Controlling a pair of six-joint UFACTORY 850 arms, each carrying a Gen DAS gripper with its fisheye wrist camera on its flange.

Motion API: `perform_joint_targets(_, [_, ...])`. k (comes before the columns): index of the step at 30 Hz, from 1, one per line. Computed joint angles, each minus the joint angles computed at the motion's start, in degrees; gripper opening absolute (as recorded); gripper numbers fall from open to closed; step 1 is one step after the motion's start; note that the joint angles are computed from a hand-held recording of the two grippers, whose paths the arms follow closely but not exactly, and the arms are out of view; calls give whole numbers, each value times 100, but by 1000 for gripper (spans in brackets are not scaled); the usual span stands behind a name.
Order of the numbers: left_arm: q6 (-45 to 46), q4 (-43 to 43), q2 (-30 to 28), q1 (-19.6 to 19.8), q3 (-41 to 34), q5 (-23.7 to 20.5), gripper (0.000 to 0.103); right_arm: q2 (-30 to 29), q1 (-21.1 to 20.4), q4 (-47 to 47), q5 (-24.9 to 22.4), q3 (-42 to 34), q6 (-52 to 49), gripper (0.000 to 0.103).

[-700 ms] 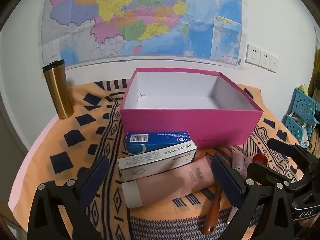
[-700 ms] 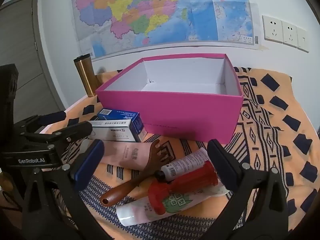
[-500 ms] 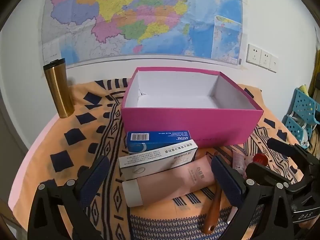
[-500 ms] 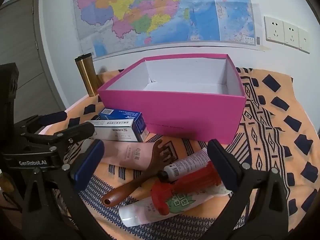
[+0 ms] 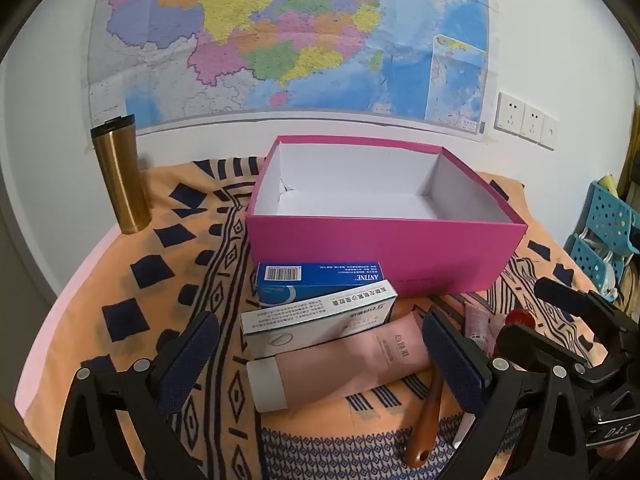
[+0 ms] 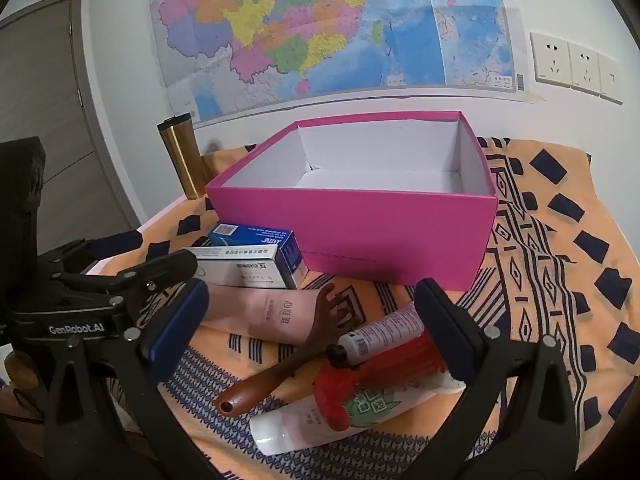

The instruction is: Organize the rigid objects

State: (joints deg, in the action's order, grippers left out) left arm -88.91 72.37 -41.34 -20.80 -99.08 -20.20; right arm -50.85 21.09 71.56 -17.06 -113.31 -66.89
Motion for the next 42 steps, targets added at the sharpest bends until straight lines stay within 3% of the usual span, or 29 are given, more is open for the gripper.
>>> perform_joint_targets(20, [87,-100,-6,14,14,30,103,-50,-26,312,-135,-3,-241,103])
perform_joint_targets(42, [41,-69,-60,40,20,34,103,-222,-19,-67,-282,-250,155,103])
